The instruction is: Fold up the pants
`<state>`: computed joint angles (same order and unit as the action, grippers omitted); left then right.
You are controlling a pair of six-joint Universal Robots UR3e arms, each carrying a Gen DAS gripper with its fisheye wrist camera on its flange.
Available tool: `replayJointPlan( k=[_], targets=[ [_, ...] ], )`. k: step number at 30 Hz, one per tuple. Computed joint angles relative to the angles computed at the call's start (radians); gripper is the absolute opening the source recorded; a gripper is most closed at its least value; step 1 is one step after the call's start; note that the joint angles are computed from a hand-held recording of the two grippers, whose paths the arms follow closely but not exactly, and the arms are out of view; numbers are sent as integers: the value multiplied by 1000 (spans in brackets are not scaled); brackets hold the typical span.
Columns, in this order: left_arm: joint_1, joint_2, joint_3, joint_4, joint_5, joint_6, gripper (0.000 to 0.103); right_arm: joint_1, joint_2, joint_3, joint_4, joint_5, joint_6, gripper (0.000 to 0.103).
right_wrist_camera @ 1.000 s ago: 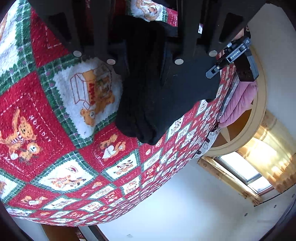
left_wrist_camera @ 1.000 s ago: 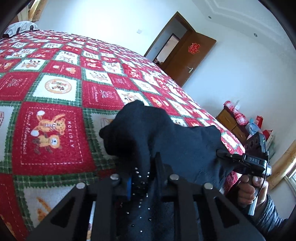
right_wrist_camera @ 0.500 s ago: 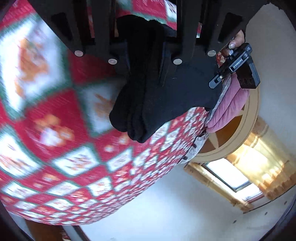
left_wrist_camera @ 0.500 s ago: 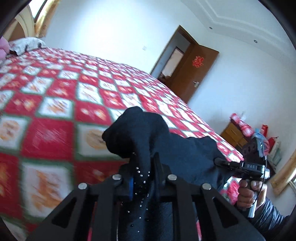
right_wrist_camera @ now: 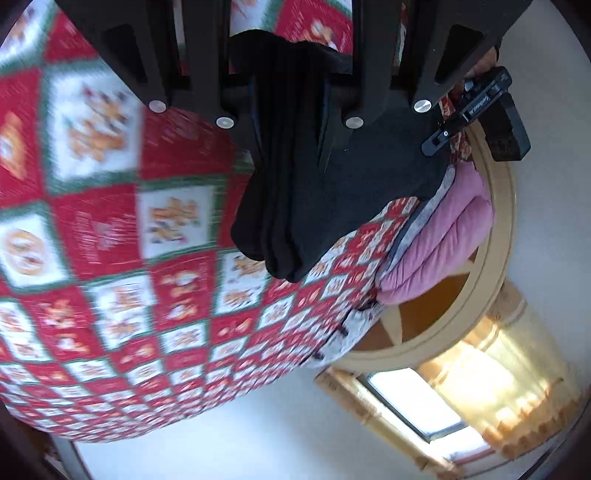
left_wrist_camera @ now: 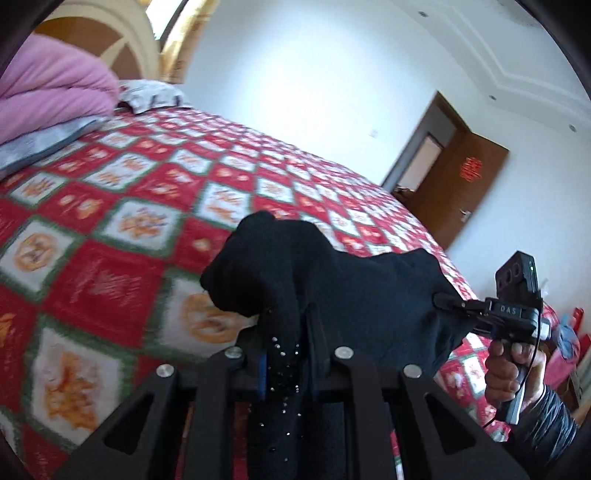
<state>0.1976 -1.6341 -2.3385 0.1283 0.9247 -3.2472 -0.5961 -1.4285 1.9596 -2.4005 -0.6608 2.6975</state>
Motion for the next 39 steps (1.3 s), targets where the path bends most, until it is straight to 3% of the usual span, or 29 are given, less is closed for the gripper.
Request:
replayJointPlan(
  k=[4,8,10,11,17,22,26,32,39],
  targets=[
    [31,-49,-15,-7,17,17,22,115,147,-104,-82,-81,78,25],
    [20,-82,-43,50,117,-16,69,115,234,-144,-78,-94,87,33],
    [30,-102,-63,99,116,-19,70,89,275,-165,-60,-88,109,58],
    [30,-104,-64,105,118,-11,70,80,287,-170,-69,-97,123,62],
    [-27,-59,-97,132,278,24,75,56,299,-148,-132,-82,152,63],
    [17,21,-192,136,278,28,76,20,237,-57,-242,-102,185,63],
    [-25,119,-230,103,372,-5,76,-53,144,88,-390,-147,243,63],
    [-155,241,-250,81,513,-45,76,-208,-89,269,-273,-100,75,63],
    [-296,330,-211,-21,589,-68,76,-420,-501,438,158,1,-228,63]
  ],
)
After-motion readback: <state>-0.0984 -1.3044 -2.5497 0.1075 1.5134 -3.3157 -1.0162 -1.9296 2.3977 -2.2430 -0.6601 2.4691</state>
